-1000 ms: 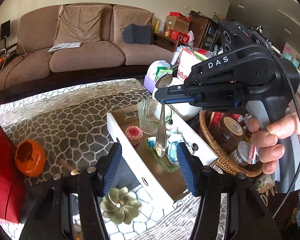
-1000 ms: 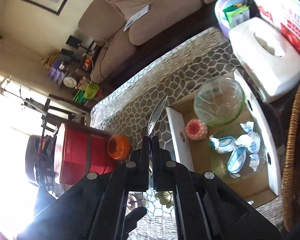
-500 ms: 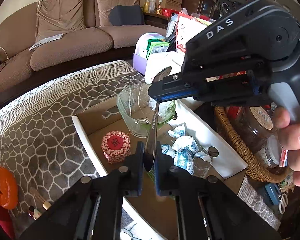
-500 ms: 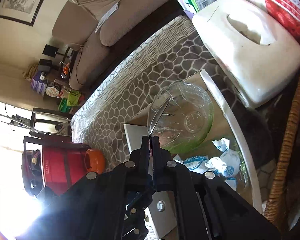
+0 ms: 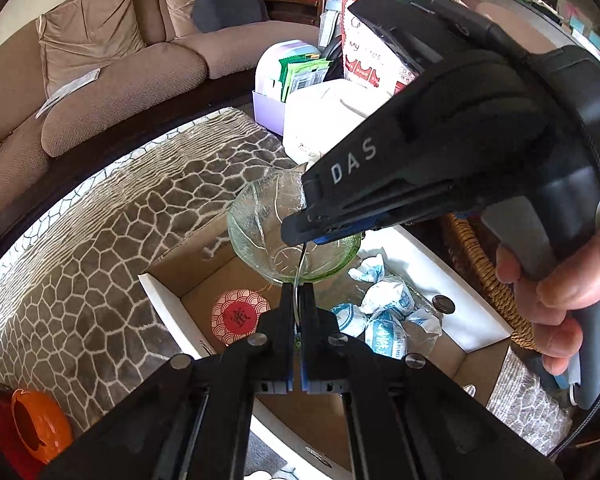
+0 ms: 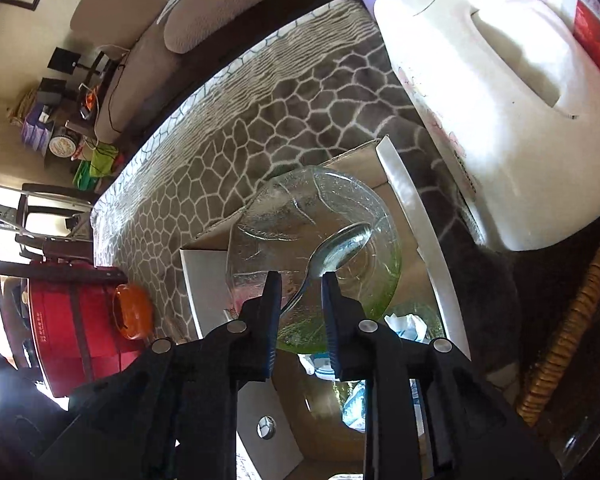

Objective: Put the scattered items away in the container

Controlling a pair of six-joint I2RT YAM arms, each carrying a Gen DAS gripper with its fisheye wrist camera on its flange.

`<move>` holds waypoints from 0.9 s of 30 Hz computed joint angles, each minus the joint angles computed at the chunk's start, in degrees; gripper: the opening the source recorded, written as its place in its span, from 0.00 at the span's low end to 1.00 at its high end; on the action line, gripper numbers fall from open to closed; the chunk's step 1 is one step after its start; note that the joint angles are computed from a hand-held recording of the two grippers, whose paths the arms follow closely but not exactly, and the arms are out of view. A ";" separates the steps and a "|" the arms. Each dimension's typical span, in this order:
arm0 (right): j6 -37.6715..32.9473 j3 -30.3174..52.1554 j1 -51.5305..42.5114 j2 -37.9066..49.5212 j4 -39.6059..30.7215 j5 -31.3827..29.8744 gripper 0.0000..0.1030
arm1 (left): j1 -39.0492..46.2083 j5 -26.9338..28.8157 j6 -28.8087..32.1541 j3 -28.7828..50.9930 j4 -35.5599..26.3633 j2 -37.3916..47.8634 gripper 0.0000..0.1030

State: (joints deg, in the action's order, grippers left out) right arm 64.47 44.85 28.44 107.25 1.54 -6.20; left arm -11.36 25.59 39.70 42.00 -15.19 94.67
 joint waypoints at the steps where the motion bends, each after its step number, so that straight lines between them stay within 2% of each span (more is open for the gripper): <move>1: -0.22 0.10 -0.22 0.11 -0.31 0.15 0.27 | -0.50 -0.96 -0.20 0.54 0.16 0.56 0.02; 4: -0.61 0.04 -0.69 0.26 -0.33 0.12 0.27 | -0.97 -2.52 -1.16 3.33 0.14 3.63 0.02; 16: -1.54 -2.09 0.67 -5.72 -1.16 3.23 0.27 | 1.16 1.11 -9.87 14.12 -5.55 9.71 0.04; 17: -1.55 -2.08 1.05 -6.39 -1.77 3.66 0.27 | 1.81 1.88 -10.52 14.75 -5.55 9.93 0.05; 19: -1.41 -2.20 2.02 -8.15 -3.33 5.25 0.27 | 3.20 3.46 -11.52 16.32 -6.05 10.39 0.16; 21: -1.23 -2.36 3.19 -10.55 -5.30 7.35 0.27 | 4.37 3.86 -13.21 16.80 -5.25 9.53 0.33; 25: -0.52 -3.15 5.18 -15.70 -8.10 9.48 0.28 | 6.59 4.74 -14.63 18.14 -6.11 8.22 0.36; 27: -0.06 -3.33 6.63 -18.38 -10.37 11.40 0.29 | 8.35 6.32 -12.42 17.55 -8.36 6.33 0.36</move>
State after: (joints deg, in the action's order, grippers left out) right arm 64.41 41.52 35.07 88.87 -8.83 5.20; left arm -3.01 31.91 27.28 59.56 -23.55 100.99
